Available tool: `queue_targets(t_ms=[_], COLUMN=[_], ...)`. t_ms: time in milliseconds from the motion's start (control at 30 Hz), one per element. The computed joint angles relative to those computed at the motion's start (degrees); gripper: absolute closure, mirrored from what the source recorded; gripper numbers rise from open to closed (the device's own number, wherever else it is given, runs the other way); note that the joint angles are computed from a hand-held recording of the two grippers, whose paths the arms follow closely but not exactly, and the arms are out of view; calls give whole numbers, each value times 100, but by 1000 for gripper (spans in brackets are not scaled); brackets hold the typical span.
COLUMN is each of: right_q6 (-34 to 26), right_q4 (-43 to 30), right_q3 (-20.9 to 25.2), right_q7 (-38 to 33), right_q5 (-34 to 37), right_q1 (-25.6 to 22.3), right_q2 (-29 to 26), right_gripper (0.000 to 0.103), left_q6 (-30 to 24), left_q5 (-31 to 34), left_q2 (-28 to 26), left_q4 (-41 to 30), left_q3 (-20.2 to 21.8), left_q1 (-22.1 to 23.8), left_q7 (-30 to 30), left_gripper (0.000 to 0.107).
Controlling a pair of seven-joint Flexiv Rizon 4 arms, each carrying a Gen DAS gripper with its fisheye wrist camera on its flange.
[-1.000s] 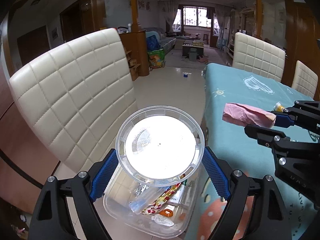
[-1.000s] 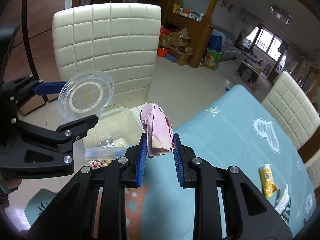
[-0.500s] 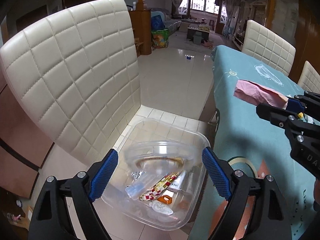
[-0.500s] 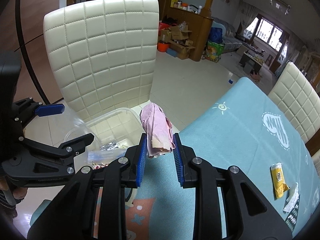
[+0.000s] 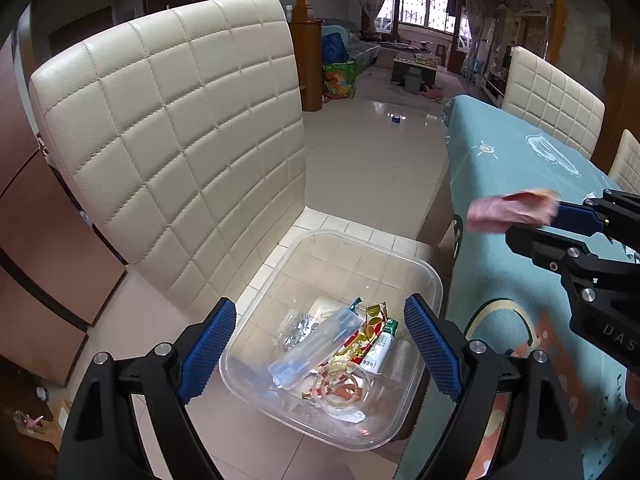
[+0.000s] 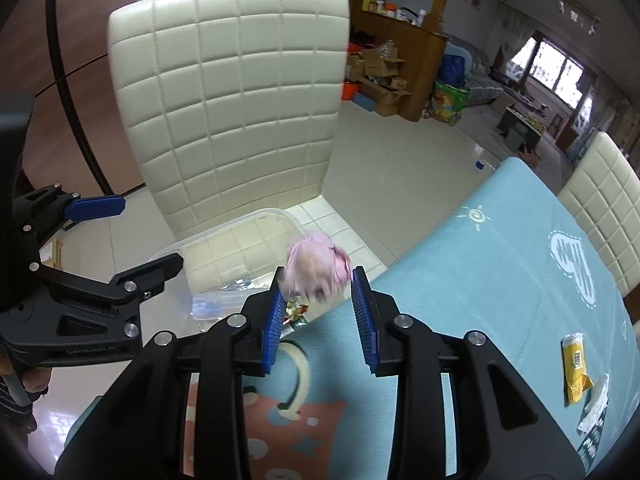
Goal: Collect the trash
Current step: 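Open the left gripper to drop the lid while the right drops the pink paper, then move both open grippers back over the table toward the yellow wrapper and tissue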
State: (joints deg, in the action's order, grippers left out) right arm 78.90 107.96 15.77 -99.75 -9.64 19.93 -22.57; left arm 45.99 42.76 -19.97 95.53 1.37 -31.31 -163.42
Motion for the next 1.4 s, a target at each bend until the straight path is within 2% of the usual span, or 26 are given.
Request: queue_targets(t_ms=[67, 100, 200, 500, 833, 1000, 1167, 1400], right_q6=[270, 572, 740, 730, 1200, 1222, 1346, 1256], right_q4=[151, 284, 414, 515, 1005, 1087, 1224, 1071], right_q3=[-213, -342, -517, -212, -319, -130, -280, -2], right_q7=[185, 283, 466, 454, 427, 208, 140, -337], right_q5=[-148, -246, -513, -428, -342, -17, 153, 839], right_q1=[155, 235, 317, -136, -437, -941, -1206, -1952], right_q2=[55, 98, 179, 390, 840, 982, 1112, 1127], right_gripper=[25, 23, 24, 23, 18, 16, 15, 14], left_q6=[-67, -100, -88, -264, -581, -603, -610, -774], left_q5=[3, -6, -8, 39, 138, 14, -166, -618], left_q2=[4, 3, 13, -94, -340, -621, -1097, -1881], left_q4=[-8, -17, -29, -388, -1055, -1527, -2256, -3432], left_q3=[-1, -7, -23, -80, -152, -157, -115, 68], left_q1=[-9, -8, -8, -166, -510, -655, -866, -1169], left_q7=[24, 40, 37, 261, 554, 887, 1373, 2132], left_gripper=[23, 23, 23, 23, 23, 23, 23, 23])
